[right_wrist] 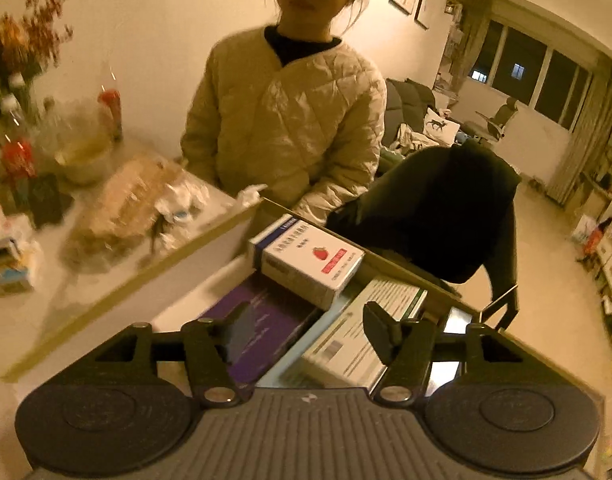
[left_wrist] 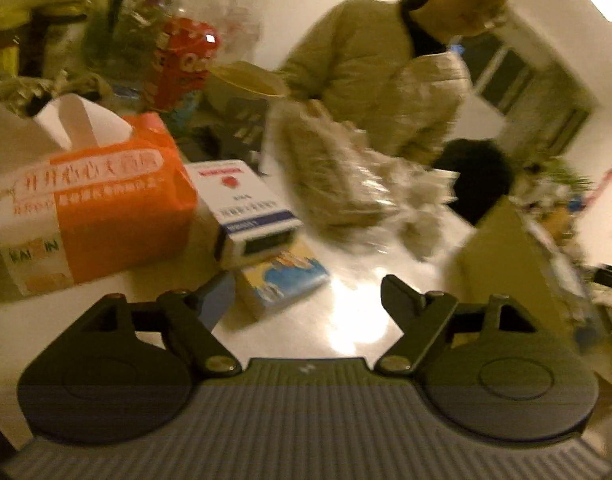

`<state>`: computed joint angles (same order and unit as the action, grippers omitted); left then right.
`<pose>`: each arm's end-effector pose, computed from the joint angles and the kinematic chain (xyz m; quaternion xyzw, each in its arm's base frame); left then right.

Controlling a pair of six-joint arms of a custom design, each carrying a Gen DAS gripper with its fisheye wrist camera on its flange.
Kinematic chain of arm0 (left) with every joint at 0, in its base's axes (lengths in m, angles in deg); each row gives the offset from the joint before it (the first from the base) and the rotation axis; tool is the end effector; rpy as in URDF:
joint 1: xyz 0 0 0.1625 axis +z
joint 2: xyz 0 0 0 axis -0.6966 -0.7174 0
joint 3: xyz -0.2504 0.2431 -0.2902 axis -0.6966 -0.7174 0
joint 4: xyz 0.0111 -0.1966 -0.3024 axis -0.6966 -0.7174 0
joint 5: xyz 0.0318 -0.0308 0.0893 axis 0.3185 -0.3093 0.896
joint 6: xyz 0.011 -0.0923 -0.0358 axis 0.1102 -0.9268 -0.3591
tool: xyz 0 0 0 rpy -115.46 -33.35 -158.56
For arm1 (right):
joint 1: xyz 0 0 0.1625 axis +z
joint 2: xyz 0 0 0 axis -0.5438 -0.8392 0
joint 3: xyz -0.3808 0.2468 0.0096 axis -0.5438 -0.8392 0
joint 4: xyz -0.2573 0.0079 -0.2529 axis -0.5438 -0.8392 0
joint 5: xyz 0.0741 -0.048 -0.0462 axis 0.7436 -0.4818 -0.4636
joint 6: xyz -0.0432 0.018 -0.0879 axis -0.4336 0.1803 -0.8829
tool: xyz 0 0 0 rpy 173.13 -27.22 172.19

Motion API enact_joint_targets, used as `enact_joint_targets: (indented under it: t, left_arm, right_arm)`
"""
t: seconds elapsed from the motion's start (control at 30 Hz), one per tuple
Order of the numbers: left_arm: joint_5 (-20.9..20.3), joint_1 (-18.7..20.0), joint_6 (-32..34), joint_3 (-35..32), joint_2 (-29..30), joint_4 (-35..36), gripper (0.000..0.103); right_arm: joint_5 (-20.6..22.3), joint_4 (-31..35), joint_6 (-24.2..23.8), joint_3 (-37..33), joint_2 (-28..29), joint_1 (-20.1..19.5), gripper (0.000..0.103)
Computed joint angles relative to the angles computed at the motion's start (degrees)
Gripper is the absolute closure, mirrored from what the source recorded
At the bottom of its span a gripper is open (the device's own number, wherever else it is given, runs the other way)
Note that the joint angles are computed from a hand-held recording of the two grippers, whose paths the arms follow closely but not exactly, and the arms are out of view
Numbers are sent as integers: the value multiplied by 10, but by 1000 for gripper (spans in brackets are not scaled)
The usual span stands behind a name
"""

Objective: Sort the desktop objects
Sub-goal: 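Withdraw the right tool from the beige box while the left tool moves to the white barcode box, then close the left tool on the white barcode box on the table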

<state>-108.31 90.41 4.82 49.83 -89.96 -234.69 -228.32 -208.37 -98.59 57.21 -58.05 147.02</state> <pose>-0.2086 -0.4947 0.1691 0.1478 0.9087 -0.3676 0.1315 0.2775 -0.4898 0.3537 0.1739 -0.7961 0.4015 0.4181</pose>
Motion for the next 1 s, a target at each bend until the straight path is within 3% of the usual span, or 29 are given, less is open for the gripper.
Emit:
enact_joint_targets:
  t: [0.13, 0.27, 0.47, 0.57, 0.63, 0.73, 1.0]
  left_arm:
    - [102, -19, -39, -31, 48, 12, 18]
    - [189, -33, -44, -57, 98, -5, 18]
    - [284, -44, -81, -91, 142, -7, 18]
    - [303, -43, -123, -102, 149, 18, 23]
    - [314, -43, -143, -104, 153, 23, 34]
    - [308, -40, -150, -97, 154, 7, 41]
    - [289, -40, -124, -69, 152, -68, 43]
  right_arm:
    - [7, -71, 3, 40, -4, 21, 21]
    - [17, -109, 11, 66, -4, 41, 19]
    - [46, -161, -6, 99, 0, 66, 14]
    - [49, -174, -9, 109, 3, 75, 11]
    - [38, -190, -23, 112, 11, 81, 10]
    - [25, -213, -27, 118, 18, 88, 9]
    - [32, -246, 9, 152, 16, 95, 6]
